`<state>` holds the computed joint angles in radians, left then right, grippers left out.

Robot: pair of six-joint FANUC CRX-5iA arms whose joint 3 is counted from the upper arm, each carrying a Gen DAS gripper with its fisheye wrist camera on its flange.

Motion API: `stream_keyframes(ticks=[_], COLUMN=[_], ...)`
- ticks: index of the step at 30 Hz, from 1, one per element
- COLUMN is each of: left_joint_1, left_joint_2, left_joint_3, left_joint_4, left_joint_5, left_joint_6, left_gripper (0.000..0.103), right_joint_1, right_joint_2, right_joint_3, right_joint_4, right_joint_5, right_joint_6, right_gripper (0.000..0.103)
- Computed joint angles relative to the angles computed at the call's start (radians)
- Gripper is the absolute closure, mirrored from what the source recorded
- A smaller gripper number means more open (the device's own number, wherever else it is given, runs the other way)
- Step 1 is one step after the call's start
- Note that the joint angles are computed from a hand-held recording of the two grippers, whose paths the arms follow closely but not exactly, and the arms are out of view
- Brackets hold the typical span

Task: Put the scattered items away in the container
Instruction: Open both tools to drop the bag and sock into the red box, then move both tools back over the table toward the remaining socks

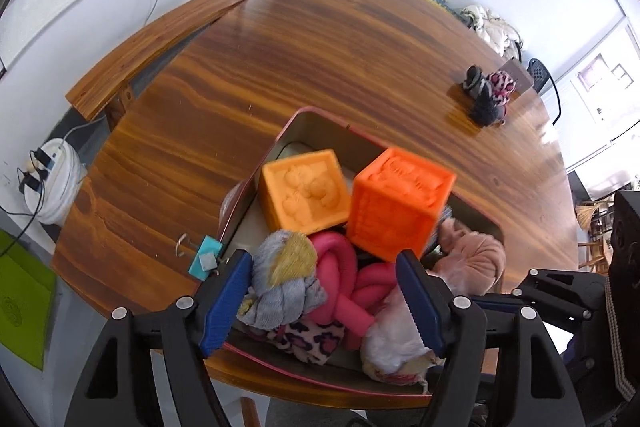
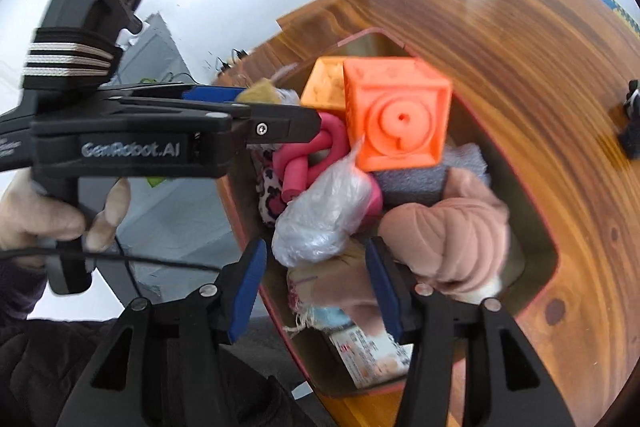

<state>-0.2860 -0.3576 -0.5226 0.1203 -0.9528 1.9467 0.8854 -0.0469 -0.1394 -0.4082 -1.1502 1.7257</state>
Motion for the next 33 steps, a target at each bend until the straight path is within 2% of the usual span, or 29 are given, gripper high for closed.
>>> stream_keyframes(ticks=[2,5,9,11,13,15,19,22,29,33], left_joint_1=[-0.019,-0.083,-0.132,-0.160,-0.194,-0.211,-0.240,-0.258,-0.307,-0.318], left_joint_2=[0.003,0.033,0.089,0.133,0.191,0.242,0.352,0.455,0.724,0.836], left_joint_3=[0.029,0.115,0.196,0.246,0.313,0.362,0.469,0.556,0.809,0.919], left_joint_4=[-0.031,-0.144,-0.189,-0.205,-0.235,-0.229,-0.197,-0.158,-0.153,-0.171], left_joint_5=[-0.007,-0.041,-0.035,-0.029,-0.031,-0.019,-0.007,0.001,-0.050,-0.080], left_joint_6=[0.033,0.140,0.211,0.238,0.273,0.274,0.267,0.245,0.243,0.267], left_gripper=[0.028,0.028,0.027,0.018,0.017,0.017,0.017,0.017,0.017,0.017], right_joint_1=[-0.023,-0.066,-0.148,-0.191,-0.242,-0.282,-0.421,-0.474,-0.617,-0.673], right_joint_2=[-0.025,-0.055,-0.089,-0.088,-0.084,-0.070,-0.052,-0.042,0.038,0.089], right_joint_3=[-0.006,-0.011,-0.031,-0.031,-0.036,-0.033,-0.016,-0.005,0.045,0.080], right_joint_4=[-0.004,-0.017,-0.009,-0.003,0.012,0.023,-0.004,-0.003,-0.040,-0.053], right_joint_5=[0.007,0.019,0.056,0.071,0.091,0.107,0.103,0.118,0.138,0.147], right_joint_6=[0.015,0.012,-0.016,-0.038,-0.082,-0.117,-0.116,-0.125,-0.132,-0.108], right_gripper=[0.047,0.047,0.047,0.047,0.047,0.047,0.047,0.047,0.047,0.047])
